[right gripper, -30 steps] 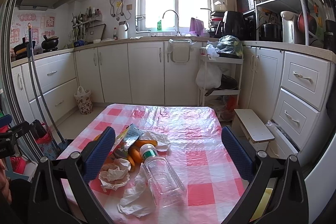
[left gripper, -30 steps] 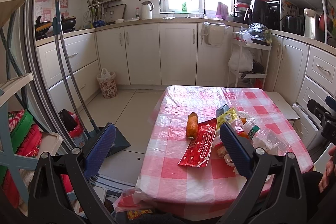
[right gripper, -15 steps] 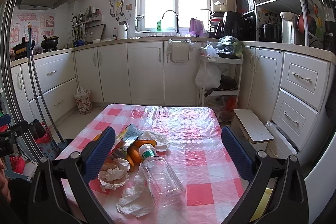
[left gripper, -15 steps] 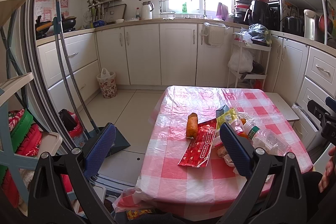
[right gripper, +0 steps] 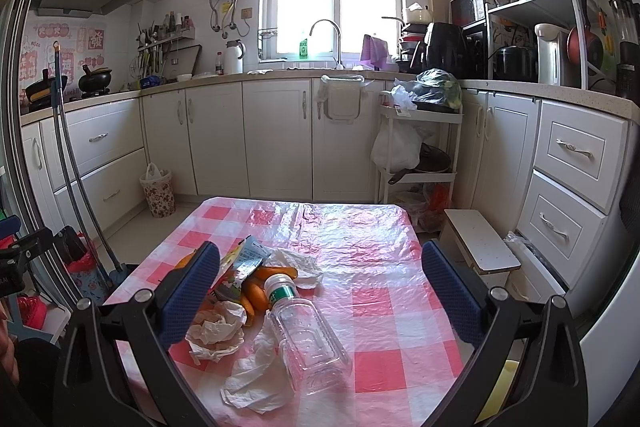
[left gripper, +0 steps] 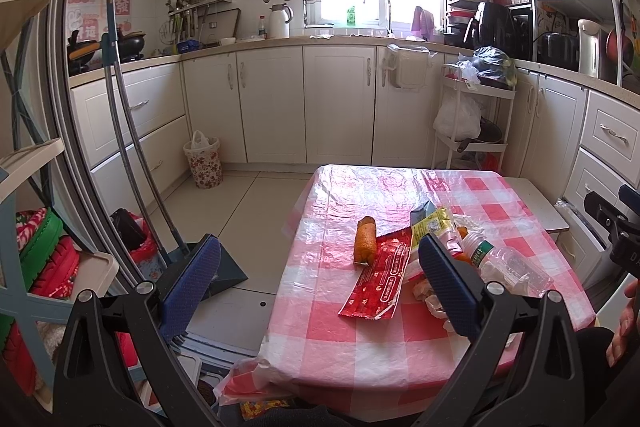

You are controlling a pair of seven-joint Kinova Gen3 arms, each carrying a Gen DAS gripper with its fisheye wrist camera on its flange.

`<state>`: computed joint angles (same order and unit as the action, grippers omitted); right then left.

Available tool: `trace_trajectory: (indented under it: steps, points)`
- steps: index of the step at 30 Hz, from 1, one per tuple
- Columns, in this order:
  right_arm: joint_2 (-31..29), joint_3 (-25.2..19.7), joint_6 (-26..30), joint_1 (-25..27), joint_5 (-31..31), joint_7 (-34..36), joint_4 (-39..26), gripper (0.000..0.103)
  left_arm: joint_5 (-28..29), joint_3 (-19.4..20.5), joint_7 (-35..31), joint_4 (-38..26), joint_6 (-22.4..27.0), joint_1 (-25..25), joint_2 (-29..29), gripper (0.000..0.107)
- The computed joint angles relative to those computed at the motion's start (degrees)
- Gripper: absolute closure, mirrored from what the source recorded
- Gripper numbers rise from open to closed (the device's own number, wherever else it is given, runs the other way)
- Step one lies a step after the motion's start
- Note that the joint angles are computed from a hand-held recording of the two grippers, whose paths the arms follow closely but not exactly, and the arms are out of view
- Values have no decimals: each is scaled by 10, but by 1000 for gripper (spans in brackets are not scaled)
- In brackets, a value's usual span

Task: Collect trash

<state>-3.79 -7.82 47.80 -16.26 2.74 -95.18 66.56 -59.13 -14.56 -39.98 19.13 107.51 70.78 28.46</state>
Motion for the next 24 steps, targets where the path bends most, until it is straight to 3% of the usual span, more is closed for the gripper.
trace_trajectory:
  steps: [24]
  points:
    - [0,-1,-1,-2,4,-3,1,6,-4,5,8,9,-3,1,-4,12]
